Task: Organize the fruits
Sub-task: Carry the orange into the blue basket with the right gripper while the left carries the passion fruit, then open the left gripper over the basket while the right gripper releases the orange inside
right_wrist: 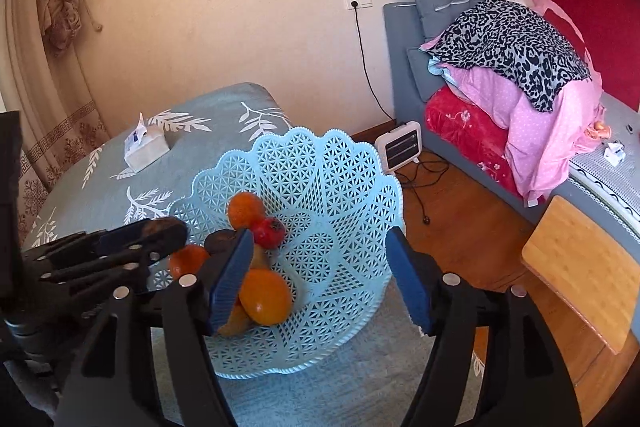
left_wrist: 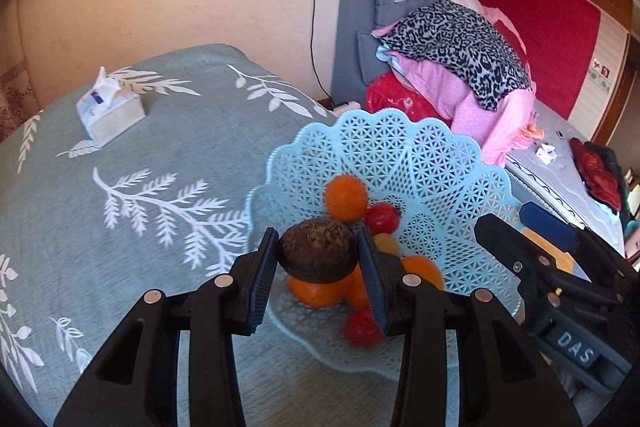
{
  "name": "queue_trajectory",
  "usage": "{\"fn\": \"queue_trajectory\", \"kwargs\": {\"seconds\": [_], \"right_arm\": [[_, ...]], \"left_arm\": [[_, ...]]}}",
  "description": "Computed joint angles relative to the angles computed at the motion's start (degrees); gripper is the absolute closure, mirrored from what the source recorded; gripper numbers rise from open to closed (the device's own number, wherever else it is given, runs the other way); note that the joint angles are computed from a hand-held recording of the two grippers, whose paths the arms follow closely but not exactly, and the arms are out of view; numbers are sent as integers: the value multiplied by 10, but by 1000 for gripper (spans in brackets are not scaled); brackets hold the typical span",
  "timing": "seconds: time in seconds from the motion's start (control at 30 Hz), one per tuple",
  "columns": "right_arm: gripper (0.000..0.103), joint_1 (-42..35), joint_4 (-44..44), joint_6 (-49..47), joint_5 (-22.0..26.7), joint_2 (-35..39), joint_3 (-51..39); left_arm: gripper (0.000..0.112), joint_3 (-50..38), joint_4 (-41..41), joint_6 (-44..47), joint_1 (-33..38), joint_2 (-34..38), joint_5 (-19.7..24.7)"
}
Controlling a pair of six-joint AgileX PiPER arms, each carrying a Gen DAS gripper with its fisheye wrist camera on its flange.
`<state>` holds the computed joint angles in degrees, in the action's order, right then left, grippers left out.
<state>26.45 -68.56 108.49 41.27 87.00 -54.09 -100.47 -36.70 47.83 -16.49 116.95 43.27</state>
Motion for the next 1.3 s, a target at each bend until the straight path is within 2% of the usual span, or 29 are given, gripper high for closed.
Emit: {"fn": "queue_trajectory", "kwargs": {"seconds": [0.07,0.1,0.17,0.3,0.37,0.43,0.67,0.8,1.07,1.3], "right_arm": [[30,5,-4,3,5,-2,0],[25,9,-8,8,13,-4,1],[22,18,-19,23,35,-8,3],[15,19,-16,23,41,-16,8],[11,20,-8,16,44,-15,7],[10,20,-3,12,45,-14,8],[7,40,10,-6,84,-10,4],[6,52,19,-24,100,-7,3],[6,75,35,-56,112,4,-8],[6,101,39,-91,130,27,-32]], "left_arm": [[67,3,0,3,-5,0,-6],[61,6,-2,5,-5,-2,-7],[43,15,-4,3,-5,-7,-23],[41,27,-4,16,-3,-16,-38],[32,42,-11,31,-1,-25,-54],[28,65,-22,53,0,-37,-81],[22,135,-52,122,-1,-76,-161],[21,159,-45,126,-4,-90,-195],[21,188,-37,124,4,-110,-220],[21,236,-58,163,7,-138,-273]]}}
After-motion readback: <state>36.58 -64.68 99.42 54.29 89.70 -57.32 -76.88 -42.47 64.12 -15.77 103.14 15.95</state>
